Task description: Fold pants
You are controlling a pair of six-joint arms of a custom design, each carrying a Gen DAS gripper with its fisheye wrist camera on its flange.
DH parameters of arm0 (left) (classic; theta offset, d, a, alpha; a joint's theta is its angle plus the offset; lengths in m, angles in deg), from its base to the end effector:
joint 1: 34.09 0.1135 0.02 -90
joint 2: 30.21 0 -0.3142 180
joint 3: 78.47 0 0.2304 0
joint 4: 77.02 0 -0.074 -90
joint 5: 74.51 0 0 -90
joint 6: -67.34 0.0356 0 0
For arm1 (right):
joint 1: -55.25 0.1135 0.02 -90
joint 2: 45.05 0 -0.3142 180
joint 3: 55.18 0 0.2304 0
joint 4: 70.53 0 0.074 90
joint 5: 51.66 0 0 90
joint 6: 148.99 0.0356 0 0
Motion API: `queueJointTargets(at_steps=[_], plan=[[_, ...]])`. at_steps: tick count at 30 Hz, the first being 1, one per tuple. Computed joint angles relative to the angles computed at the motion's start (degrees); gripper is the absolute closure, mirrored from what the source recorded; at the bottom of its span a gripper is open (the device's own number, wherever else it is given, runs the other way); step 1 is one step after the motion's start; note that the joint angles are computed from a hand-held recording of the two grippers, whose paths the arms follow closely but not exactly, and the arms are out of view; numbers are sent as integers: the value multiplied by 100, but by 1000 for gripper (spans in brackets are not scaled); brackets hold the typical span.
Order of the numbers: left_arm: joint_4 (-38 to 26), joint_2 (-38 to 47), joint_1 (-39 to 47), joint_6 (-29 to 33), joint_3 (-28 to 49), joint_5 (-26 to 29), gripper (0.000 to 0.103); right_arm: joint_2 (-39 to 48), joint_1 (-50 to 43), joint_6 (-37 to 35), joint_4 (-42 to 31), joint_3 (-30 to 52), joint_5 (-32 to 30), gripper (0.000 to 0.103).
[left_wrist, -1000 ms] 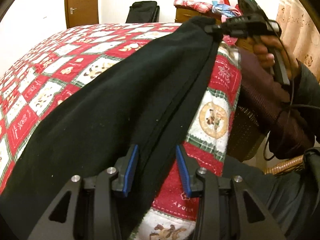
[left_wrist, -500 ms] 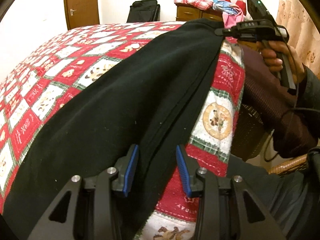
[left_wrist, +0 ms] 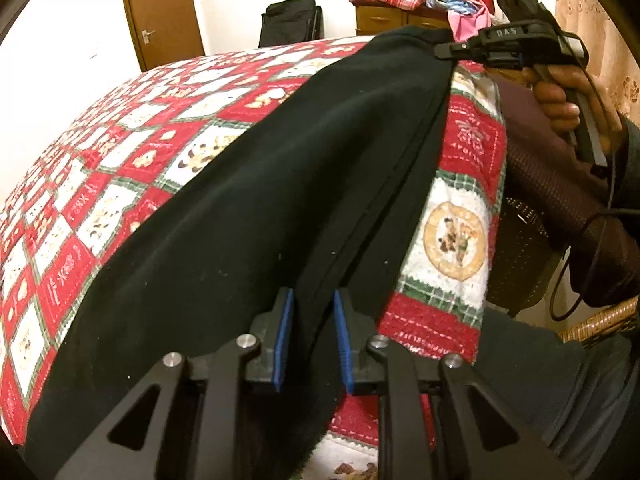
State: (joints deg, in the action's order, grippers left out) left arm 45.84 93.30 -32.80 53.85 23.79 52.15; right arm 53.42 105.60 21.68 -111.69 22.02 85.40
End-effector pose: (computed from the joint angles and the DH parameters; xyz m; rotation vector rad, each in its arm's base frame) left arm 0.4292 -0.0116 0.1915 1.6201 1.9626 -0.4934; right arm 0.2284 0.2347 0.2536 0.8052 2.0697 0.0944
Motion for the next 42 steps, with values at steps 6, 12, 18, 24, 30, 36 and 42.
queueJointTargets(at_steps=[6, 12, 18, 24, 30, 36, 42], plan=[[-647, 61, 77, 148, 490, 208, 99, -69, 132, -51, -122, 157, 291, 99], [-1489, 67, 341, 884, 653, 361, 99, -145, 367, 123, -468, 201, 396, 99], [-1457, 373, 238, 641, 698, 241, 99, -201, 288, 398, -47, -345, 162, 99], [-2150, 491, 296, 824, 1145, 302, 98, -320, 292, 250, -161, -294, 30, 91], [-3159, 659, 635, 1523, 1870, 395, 98, -345, 395, 1122, -2074, 400, 466, 35], [-3573, 1112, 422, 712, 2977, 786, 98, -793, -886, -1023, -434, 293, -573, 37], [-3179, 1180, -215, -34, 2964, 837, 95, 109, -1943, -2188, -701, 1240, -2155, 83]])
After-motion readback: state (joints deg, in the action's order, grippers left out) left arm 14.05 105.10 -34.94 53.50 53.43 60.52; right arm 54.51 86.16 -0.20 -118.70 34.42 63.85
